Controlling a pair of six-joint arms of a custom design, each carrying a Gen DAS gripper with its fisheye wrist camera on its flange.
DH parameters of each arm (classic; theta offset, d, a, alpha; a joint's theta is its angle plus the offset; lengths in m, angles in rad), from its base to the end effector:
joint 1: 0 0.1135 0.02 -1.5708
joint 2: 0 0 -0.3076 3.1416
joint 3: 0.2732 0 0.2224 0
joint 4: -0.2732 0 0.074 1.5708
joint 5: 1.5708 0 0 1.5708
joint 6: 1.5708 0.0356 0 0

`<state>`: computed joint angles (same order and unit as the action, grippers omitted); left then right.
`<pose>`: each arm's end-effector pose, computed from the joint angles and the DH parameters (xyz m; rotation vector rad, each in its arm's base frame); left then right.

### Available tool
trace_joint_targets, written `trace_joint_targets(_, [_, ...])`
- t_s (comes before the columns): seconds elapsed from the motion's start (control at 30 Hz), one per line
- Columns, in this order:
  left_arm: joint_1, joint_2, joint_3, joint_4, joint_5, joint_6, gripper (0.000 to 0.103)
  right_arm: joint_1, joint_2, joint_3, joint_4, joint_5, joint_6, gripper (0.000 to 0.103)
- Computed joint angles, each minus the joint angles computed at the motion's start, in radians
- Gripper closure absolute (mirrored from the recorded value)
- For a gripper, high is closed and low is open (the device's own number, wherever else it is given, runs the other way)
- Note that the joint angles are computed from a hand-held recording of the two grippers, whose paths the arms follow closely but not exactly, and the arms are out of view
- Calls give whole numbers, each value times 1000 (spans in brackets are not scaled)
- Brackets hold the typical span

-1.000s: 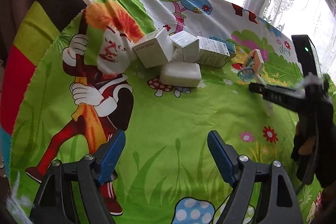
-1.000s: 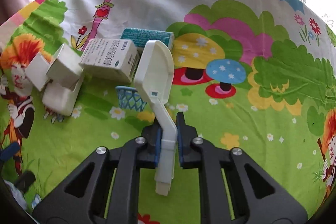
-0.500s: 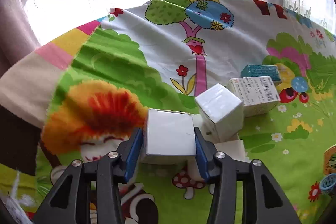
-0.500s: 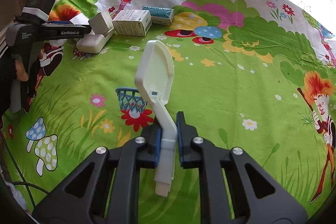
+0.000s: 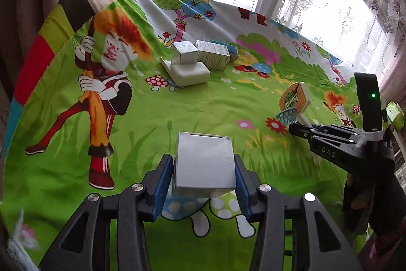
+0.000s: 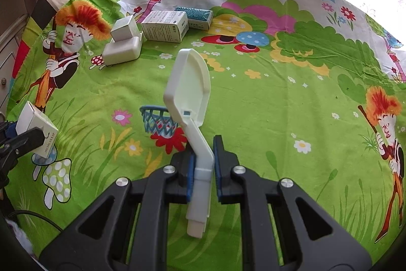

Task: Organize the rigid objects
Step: 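Grasp the white basketball-hoop toy with the right gripper while the left grasps a white cube box, then carry the hoop toy and white cube box over the storage box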

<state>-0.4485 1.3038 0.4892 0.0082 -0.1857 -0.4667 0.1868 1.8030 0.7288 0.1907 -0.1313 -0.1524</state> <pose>0.1875 -0.0829 0.2169 -0.1102 2.3681 -0.2228 0.3086 0.0631 0.1687 -0.4706 2.4063 0.1762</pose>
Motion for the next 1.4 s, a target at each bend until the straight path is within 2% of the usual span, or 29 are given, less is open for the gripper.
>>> trace_joint_targets(0.33, [-137, -163, -74, -98, -88, -95, 56, 28, -228, -239, 37, 12, 29, 87])
trace_joint_targets(0.6, [-346, -221, -42, -223, -227, -209, 55, 35, -457, -328, -75, 8, 25, 87])
trace_joint_targets(0.8, [-457, -193, -25, -254, -273, -274, 55, 10, -597, -377, -160, -11, -2, 87])
trace_joint_targets(1.13, [-649, -80, 73, -316, -352, -349, 55, -238, -832, -373, -378, -182, -106, 87])
trace_joint_targets(1.4, [-780, 27, 167, -355, -394, -376, 55, -623, -918, -326, -606, -424, -360, 87])
